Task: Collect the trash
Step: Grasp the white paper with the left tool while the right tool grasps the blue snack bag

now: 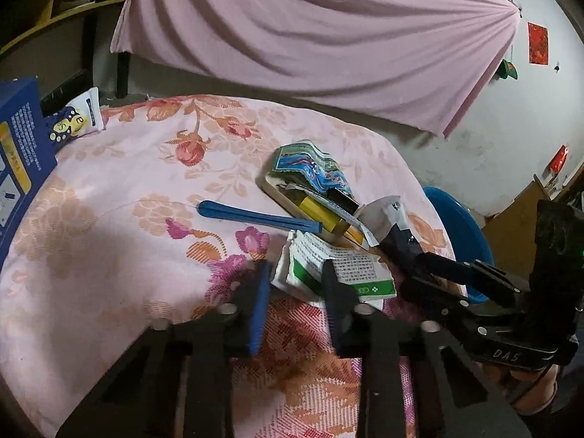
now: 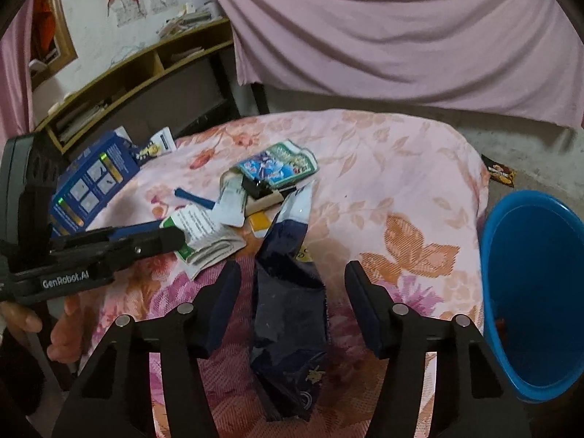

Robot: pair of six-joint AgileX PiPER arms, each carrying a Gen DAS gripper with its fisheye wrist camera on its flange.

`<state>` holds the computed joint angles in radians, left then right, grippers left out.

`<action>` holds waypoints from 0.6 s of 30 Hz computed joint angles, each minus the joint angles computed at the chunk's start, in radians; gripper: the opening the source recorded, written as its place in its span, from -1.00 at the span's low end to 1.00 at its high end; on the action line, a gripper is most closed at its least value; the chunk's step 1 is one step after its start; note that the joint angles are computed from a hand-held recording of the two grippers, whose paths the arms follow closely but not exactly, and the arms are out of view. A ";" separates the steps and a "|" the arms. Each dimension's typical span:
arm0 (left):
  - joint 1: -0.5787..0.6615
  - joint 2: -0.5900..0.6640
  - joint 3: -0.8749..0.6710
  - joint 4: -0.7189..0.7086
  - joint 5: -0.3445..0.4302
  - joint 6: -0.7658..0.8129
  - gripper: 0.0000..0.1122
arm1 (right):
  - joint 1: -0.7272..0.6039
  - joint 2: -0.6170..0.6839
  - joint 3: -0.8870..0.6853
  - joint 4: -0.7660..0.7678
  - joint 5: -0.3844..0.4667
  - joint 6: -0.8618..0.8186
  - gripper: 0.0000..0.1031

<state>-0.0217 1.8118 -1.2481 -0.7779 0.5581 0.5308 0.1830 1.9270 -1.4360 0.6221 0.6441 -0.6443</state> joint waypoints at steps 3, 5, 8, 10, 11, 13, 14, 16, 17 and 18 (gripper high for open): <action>0.005 0.002 0.000 -0.021 0.003 0.017 -0.67 | 0.001 0.019 -0.024 -0.024 0.025 0.030 0.09; 0.002 -0.002 0.003 -0.014 0.000 0.010 -0.69 | 0.002 0.019 -0.024 -0.029 0.024 0.036 0.01; 0.001 -0.020 0.022 -0.037 -0.005 0.038 -0.74 | 0.002 0.019 -0.024 -0.027 0.029 0.035 -0.26; -0.003 -0.031 0.035 -0.057 -0.014 0.062 -0.78 | -0.002 0.022 -0.028 -0.019 0.036 0.027 -0.26; -0.007 -0.043 0.048 -0.068 -0.026 0.073 -0.81 | -0.004 0.022 -0.027 -0.012 0.037 0.021 -0.26; -0.013 -0.063 0.071 -0.092 -0.045 0.096 -0.83 | -0.005 0.018 -0.023 -0.002 0.036 0.010 -0.27; -0.017 -0.069 0.080 -0.101 -0.056 0.105 -0.84 | -0.007 0.013 -0.016 0.007 0.030 0.001 -0.28; -0.026 -0.096 0.111 -0.118 -0.080 0.122 -0.86 | -0.010 0.004 -0.002 0.025 0.021 -0.011 -0.28; -0.034 -0.109 0.125 -0.121 -0.092 0.123 -0.87 | -0.014 -0.004 0.010 0.042 0.015 -0.026 -0.28; -0.041 -0.121 0.136 -0.118 -0.100 0.119 -0.88 | -0.017 -0.010 0.019 0.055 0.009 -0.036 -0.28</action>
